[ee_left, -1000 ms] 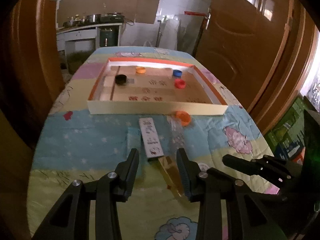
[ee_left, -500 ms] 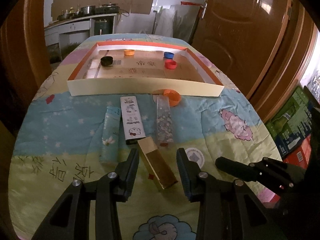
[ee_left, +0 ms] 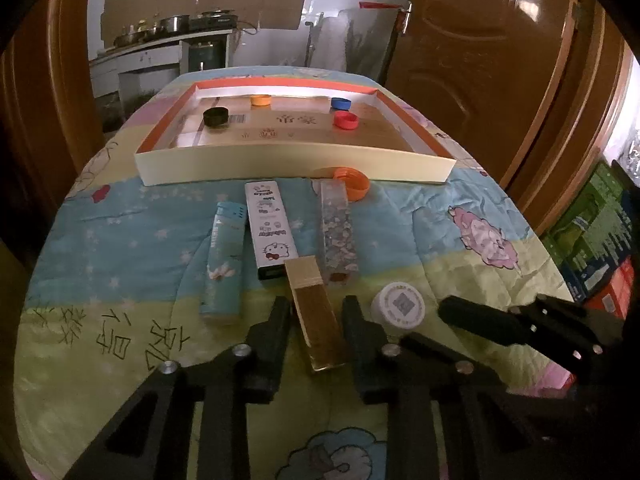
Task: Organize rigid objects
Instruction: 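Grasp the small gold box with the left gripper while the right gripper grasps the white QR-lid container, then carry the gold box and white container over the box lid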
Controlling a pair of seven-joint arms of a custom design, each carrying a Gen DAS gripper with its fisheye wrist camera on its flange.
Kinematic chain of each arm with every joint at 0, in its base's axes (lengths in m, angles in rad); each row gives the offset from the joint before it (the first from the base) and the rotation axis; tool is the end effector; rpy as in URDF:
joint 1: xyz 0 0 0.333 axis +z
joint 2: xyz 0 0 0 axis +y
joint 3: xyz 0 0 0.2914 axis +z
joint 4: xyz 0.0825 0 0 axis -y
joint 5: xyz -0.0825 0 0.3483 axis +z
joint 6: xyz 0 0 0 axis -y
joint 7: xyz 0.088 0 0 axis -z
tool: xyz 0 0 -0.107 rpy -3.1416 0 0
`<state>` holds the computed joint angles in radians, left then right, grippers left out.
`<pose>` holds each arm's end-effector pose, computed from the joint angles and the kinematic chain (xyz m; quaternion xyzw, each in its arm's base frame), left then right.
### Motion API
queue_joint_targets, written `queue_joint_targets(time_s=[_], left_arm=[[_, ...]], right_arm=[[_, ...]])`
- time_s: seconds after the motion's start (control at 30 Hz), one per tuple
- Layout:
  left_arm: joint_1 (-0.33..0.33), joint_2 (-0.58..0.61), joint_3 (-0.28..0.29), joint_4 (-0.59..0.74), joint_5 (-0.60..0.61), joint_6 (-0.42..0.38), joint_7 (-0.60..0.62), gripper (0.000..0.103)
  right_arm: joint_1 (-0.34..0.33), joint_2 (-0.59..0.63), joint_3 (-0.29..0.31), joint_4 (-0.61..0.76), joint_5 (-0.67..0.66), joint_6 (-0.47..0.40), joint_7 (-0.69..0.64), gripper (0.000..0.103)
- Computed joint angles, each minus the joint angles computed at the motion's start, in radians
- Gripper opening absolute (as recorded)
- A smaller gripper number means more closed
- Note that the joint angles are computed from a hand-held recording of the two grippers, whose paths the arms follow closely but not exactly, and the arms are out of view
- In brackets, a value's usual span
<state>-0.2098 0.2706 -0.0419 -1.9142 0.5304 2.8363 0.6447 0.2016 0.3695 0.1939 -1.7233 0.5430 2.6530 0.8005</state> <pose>0.5948 -0.1780 0.4214 -0.7342 0.5851 -0.2748 0.2074 0.6145 0.2249 0.4284 -0.8562 0.3874 -0.0956 0.3282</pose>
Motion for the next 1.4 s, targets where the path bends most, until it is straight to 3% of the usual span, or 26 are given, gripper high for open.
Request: queue_joint_targets(time_s=[0.23,0.53,0.93,1.4], left_arm=[[0.011,-0.012,-0.001,-0.022,-0.015,0.02,0.024,0.018],[0.02,-0.021,-0.002,-0.045,-0.046,0.052,0.05,0.018],[0.018,-0.057,0.007,-0.071,-0.005,0.067,0.011,0.018],[0.043,-0.064,-0.001,-0.026,0.02,0.056,0.026,0.018]], right_arm=[[0.029,0.034,0.001,0.025,-0.067,0.051,0.001,0.036],[0.03,0.051,0.017,0.032,-0.107,0.087,0.01,0.03],[0.002,0.022,0.035,0.012,-0.048,0.079,-0.009,0.03],[0.016,0.013,0.02,0.055,-0.028,0.085,-0.004,0.03]])
